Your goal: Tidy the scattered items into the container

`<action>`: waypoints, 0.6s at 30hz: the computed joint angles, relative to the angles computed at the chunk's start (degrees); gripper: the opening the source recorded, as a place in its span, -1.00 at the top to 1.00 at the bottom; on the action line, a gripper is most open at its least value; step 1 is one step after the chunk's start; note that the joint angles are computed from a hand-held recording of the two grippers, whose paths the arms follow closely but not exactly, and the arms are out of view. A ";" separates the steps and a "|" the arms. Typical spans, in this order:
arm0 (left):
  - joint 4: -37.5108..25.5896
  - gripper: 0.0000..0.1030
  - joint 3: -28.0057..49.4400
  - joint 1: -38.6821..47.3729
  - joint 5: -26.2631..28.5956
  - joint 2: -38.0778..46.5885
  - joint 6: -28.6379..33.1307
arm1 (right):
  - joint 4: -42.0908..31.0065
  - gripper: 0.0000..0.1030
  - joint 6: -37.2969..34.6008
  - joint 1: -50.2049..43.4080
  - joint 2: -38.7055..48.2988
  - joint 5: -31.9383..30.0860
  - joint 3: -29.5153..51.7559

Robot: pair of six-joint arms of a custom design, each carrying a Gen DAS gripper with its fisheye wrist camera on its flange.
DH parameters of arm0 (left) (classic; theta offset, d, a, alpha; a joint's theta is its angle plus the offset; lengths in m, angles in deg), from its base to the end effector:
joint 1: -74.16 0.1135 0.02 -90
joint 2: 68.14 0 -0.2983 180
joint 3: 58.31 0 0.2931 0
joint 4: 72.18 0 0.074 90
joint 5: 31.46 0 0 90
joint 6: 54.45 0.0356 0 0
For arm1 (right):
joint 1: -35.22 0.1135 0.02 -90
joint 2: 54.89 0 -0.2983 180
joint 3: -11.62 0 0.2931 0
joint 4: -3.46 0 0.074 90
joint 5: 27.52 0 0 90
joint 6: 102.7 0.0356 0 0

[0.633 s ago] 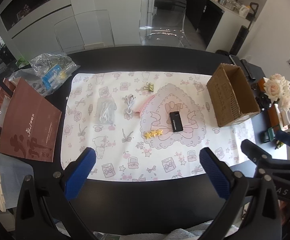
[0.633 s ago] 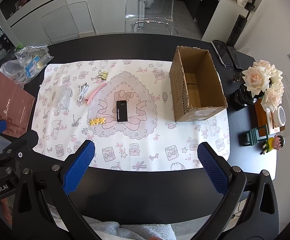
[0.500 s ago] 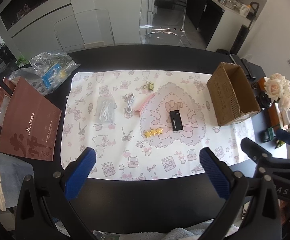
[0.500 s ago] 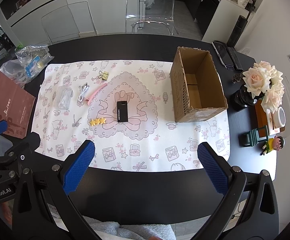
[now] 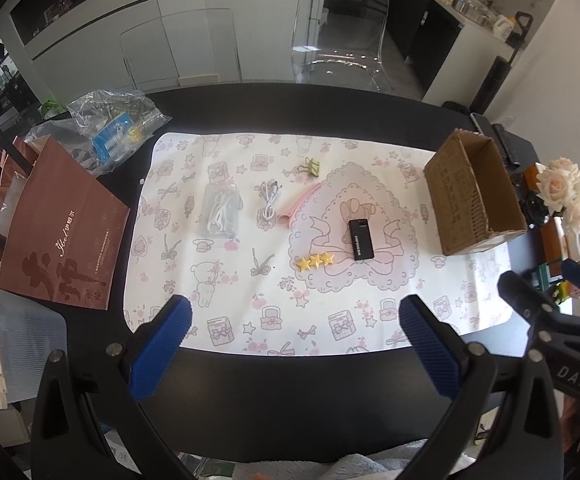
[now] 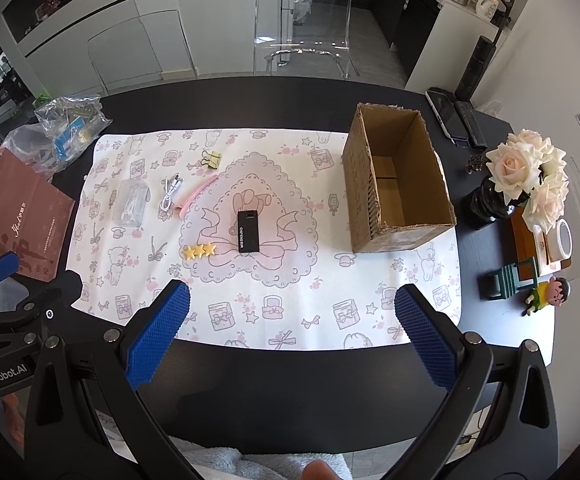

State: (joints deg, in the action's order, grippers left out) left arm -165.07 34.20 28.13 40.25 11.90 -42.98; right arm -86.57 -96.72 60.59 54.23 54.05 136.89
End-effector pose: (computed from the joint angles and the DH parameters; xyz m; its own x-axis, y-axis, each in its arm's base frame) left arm 0.1973 -0.1884 0.3643 -0.7703 -0.5418 -0.3364 -0.5423 0.8341 -0.1016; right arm 0.3859 0.1888 0.3719 0.3677 -0.9145 -0.1690 -0.9113 -0.3181 -0.2615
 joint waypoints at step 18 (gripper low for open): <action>-0.66 -1.00 -2.81 0.69 -0.26 -3.04 -4.33 | -5.30 -1.00 -0.22 0.18 2.03 -0.58 4.03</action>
State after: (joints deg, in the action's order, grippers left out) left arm -165.74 31.40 28.82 39.99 8.87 -47.30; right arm -91.87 -96.94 60.77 56.27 53.47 140.92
